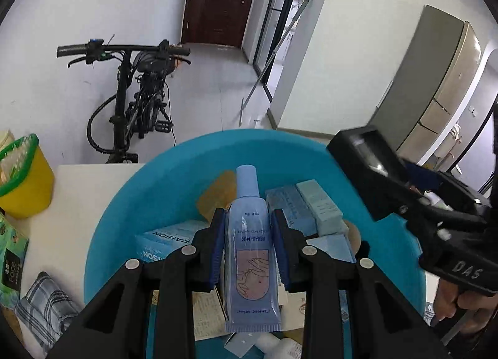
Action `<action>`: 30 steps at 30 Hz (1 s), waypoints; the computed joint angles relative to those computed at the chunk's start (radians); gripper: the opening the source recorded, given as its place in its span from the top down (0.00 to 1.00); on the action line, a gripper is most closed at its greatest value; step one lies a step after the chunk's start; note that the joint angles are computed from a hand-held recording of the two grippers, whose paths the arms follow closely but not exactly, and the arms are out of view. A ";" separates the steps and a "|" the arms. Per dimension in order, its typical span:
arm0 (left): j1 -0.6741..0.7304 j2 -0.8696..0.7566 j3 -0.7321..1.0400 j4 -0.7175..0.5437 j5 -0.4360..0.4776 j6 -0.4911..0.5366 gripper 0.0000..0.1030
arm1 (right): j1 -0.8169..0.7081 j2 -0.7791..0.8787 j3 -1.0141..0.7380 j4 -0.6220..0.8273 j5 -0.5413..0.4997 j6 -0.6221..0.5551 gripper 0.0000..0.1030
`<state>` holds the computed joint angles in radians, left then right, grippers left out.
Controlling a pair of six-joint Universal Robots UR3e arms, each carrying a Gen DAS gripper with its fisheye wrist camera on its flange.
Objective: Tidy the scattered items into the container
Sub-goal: 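Lower both tools into the basin and open both grippers to release items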
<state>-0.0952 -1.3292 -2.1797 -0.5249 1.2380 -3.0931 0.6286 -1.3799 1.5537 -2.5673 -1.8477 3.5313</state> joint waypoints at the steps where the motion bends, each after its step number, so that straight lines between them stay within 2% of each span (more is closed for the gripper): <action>1: -0.003 -0.006 0.003 -0.006 0.000 0.002 0.70 | -0.009 0.004 0.002 0.006 0.019 -0.001 0.33; 4: -0.021 -0.033 0.019 -0.022 0.017 0.005 0.70 | -0.012 0.022 -0.007 0.020 0.033 0.002 0.33; 7: -0.011 -0.039 0.023 -0.047 -0.009 0.008 0.70 | -0.017 0.031 -0.011 0.028 0.045 -0.002 0.33; 19: -0.010 -0.037 0.028 -0.047 -0.002 0.010 0.70 | -0.024 0.019 0.003 0.008 0.070 -0.011 0.33; 20: -0.009 -0.031 0.024 -0.039 0.000 0.006 0.68 | -0.022 0.020 0.001 0.009 0.064 -0.011 0.33; 21: -0.011 -0.029 0.025 -0.032 0.010 -0.001 0.56 | -0.018 0.022 -0.006 0.013 0.059 -0.009 0.33; 22: -0.017 -0.024 0.021 -0.015 0.032 -0.012 0.36 | -0.017 0.022 -0.007 0.014 0.058 -0.008 0.33; 23: -0.020 -0.023 0.019 -0.001 0.053 -0.022 0.33 | -0.019 0.020 -0.005 0.013 0.059 -0.008 0.33; 26: 0.017 0.004 -0.001 0.014 0.030 -0.018 0.32 | -0.021 0.019 -0.005 0.016 0.051 -0.002 0.33; 30: 0.026 0.006 0.002 0.013 0.053 -0.024 0.32 | -0.023 0.023 -0.010 0.023 0.054 0.000 0.33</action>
<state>-0.0693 -1.3233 -2.1773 -0.5121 1.2906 -3.1169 0.6054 -1.3571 1.5435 -2.5444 -1.7939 3.5310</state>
